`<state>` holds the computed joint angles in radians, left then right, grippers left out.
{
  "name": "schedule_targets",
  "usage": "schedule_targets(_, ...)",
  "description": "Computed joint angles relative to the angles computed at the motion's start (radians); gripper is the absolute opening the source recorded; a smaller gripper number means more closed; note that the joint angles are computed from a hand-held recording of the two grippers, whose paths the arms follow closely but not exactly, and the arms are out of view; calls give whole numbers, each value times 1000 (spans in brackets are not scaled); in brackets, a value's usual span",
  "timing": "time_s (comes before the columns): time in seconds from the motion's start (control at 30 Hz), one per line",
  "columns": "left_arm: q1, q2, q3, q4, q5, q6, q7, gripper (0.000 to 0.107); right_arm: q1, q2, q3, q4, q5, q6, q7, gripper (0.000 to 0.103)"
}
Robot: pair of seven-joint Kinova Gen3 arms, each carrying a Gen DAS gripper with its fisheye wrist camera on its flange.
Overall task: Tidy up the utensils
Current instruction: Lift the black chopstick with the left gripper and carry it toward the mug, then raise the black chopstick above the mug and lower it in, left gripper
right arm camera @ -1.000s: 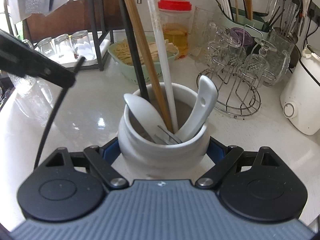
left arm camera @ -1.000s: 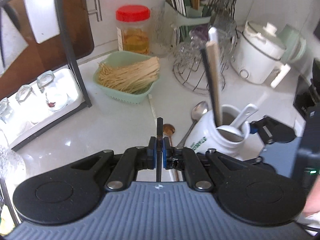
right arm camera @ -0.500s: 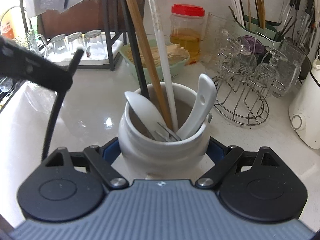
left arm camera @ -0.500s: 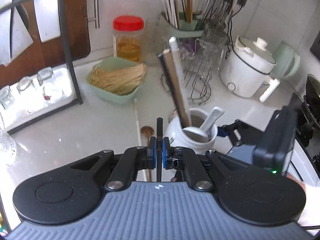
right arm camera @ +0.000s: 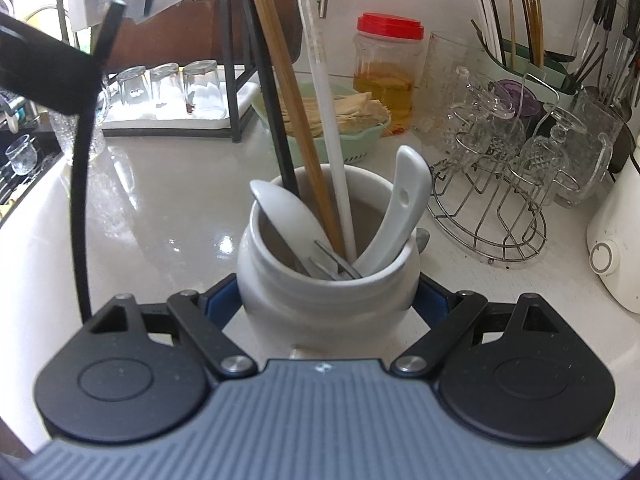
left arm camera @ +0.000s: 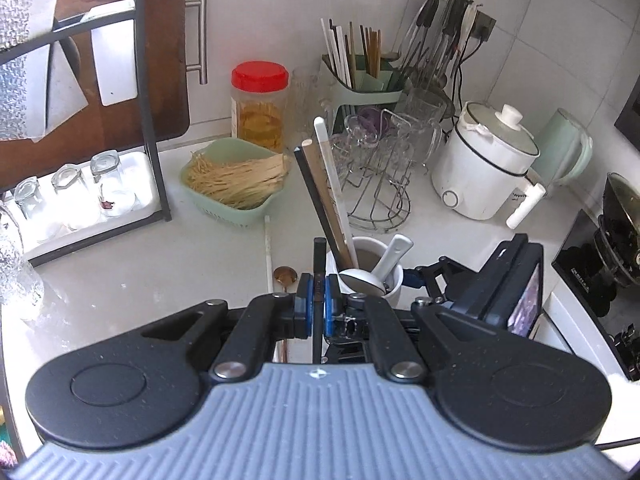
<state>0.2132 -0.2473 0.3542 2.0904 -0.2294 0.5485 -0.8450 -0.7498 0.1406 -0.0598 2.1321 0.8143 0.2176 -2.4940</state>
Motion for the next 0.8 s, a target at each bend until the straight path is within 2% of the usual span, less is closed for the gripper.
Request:
schedule_targets(0.17, 27, -16, -29, -17, 44, 16, -44, 6, 8, 1, -4, -1, -21, -3, 20, 91)
schedule_targets(0.23, 17, -18, -5, -30, 27, 28, -41, 6, 1, 1, 2, 0, -14, -4, 12, 91)
schedule_targets(0.43, 12, -21, 6, -57, 15, 38, -63, 6, 2, 1, 2, 0, -17, -6, 17, 91)
schedule_targets(0.6, 20, -32, -17, -80, 29, 51, -105, 6, -3, 1, 9, 3, -8, -10, 10, 91)
schedule_targets(0.8, 22, -52, -45, -104, 70, 51, -168, 6, 20, 4, -7, -5, -72, -12, 77, 91)
